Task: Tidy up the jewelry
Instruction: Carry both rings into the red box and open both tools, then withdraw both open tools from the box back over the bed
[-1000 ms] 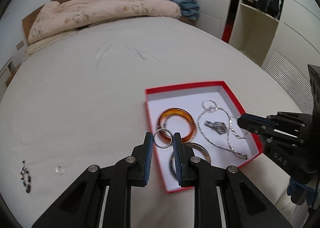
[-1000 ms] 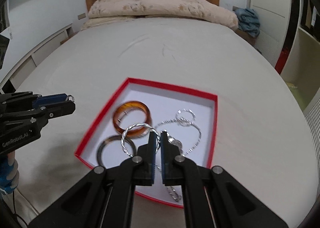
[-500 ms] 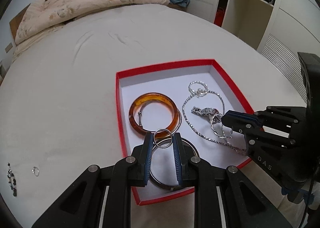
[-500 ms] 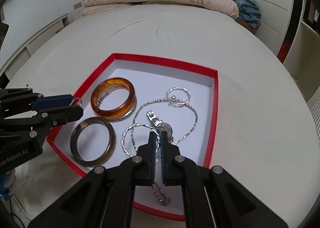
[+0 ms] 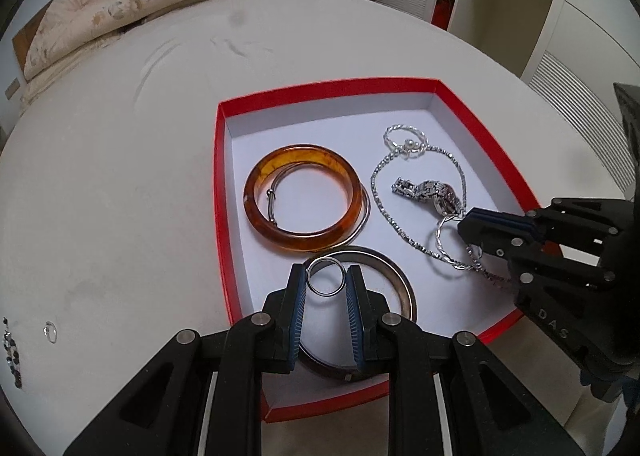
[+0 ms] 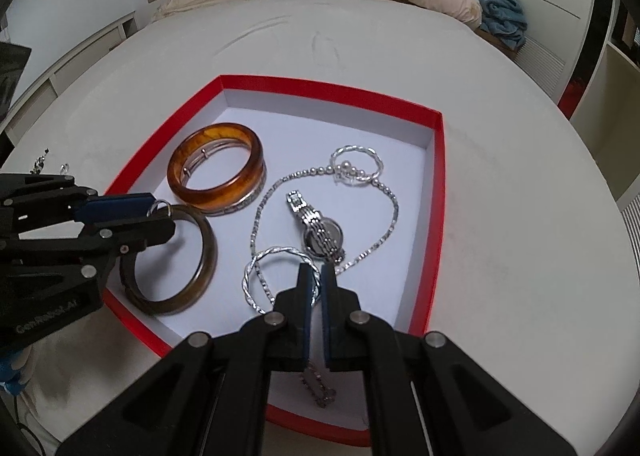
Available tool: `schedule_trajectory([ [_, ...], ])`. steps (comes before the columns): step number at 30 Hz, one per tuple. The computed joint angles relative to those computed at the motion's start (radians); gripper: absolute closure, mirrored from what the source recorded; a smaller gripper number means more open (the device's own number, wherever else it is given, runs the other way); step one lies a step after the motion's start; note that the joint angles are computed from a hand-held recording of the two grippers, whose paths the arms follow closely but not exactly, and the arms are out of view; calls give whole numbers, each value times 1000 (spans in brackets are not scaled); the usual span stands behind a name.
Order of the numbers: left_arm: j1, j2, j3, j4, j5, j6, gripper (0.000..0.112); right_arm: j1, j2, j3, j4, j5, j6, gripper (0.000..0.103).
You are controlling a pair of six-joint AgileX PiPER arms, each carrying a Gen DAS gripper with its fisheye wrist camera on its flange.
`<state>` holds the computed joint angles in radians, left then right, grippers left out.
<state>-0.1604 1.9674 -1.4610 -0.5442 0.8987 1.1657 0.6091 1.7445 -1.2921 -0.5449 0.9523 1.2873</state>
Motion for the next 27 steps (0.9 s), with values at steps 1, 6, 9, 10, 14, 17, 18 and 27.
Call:
schedule_trajectory([
  [1,-3,-3,7,-3,-8,6,92,0,1,-1,2,2,-2,99],
  [6,-9,-6,13,-3,-15,3,92,3,0,2,9,17,-2,98],
  [9,-6,-6,14,-3,-12,-3,92,10,1,-5,10,34,1,98],
  [10,-10,-7,15,1,-10,-10,92,13,2,-7,10,41,5,98],
  [14,-11,-13,16,6,-3,-14,87,21,-13,1,9,57,25,97],
  [17,-6,-25,17,-4,12,-3,81,30,-26,0,4,78,38,94],
  [18,-5,-31,18,-9,17,1,80,36,-31,-1,2,88,46,89],
  [27,23,-88,20,-34,65,18,74,84,-60,-34,-16,170,87,80],
])
